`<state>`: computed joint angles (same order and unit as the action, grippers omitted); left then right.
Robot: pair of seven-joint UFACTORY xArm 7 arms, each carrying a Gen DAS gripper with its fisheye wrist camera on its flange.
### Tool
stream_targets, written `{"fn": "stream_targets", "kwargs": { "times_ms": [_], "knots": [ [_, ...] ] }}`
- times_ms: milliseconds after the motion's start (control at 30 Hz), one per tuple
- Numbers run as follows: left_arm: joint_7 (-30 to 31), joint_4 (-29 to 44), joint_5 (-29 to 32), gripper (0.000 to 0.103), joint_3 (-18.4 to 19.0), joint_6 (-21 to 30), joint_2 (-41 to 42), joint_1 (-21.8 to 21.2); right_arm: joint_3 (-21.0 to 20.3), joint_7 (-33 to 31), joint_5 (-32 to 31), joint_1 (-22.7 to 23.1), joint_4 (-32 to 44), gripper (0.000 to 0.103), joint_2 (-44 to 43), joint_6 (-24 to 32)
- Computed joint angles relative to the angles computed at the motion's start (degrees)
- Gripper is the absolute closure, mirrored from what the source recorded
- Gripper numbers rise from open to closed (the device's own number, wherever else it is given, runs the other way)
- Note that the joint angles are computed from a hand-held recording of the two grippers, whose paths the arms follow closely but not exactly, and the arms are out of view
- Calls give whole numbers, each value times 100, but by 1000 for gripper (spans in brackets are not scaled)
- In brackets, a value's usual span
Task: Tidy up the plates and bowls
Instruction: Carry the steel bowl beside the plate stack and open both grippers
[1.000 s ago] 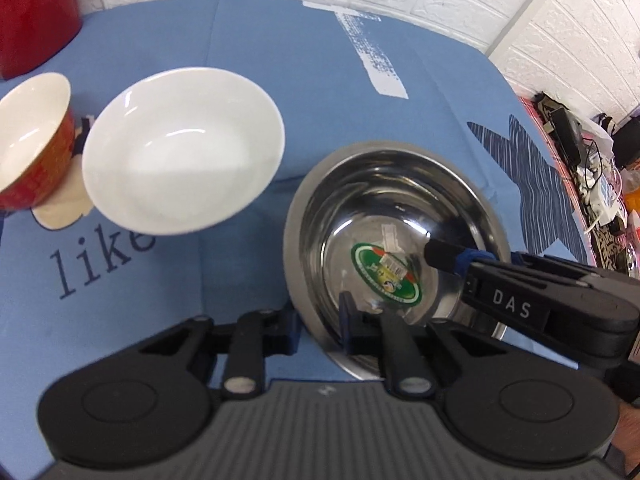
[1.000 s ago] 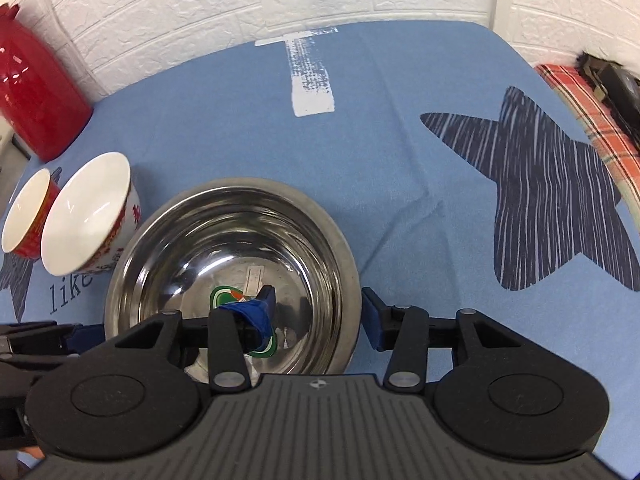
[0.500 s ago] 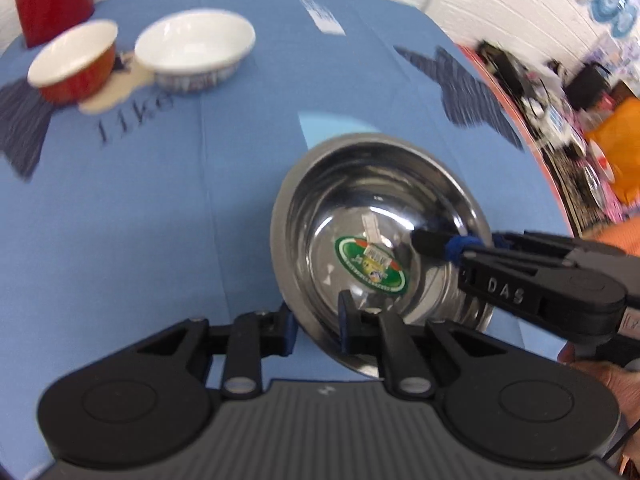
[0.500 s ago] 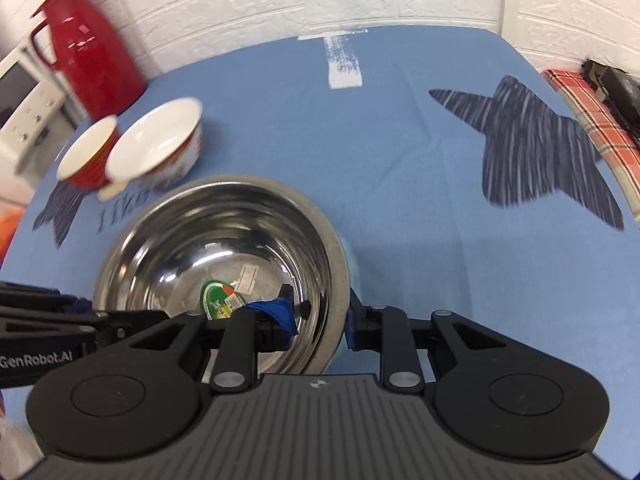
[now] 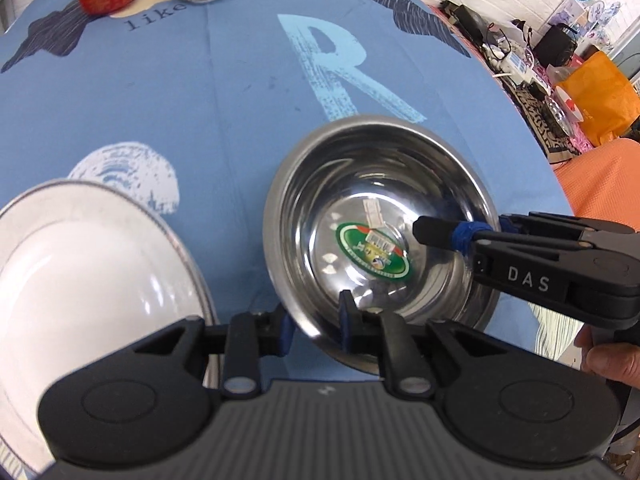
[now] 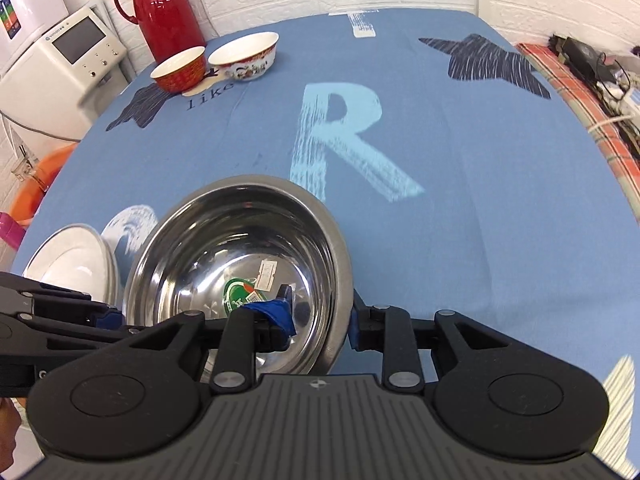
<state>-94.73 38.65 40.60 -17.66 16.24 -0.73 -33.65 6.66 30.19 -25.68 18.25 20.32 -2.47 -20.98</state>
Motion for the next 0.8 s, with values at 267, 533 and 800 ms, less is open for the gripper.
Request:
{"fn": "stream_targets", "kwargs": {
  "times_ms": [267, 533, 800],
  "knots": [
    [226, -61, -105, 89, -22, -212, 83, -30, 20, 114, -187, 55, -187, 89, 51, 62],
    [130, -49, 119, 47, 139, -153, 75, -105, -120, 799, -973, -86, -137, 87, 102, 163],
    [1406, -735, -1154, 47, 52, -605, -798, 104, -126, 557, -290, -217, -313, 87, -234, -31]
  ]
}}
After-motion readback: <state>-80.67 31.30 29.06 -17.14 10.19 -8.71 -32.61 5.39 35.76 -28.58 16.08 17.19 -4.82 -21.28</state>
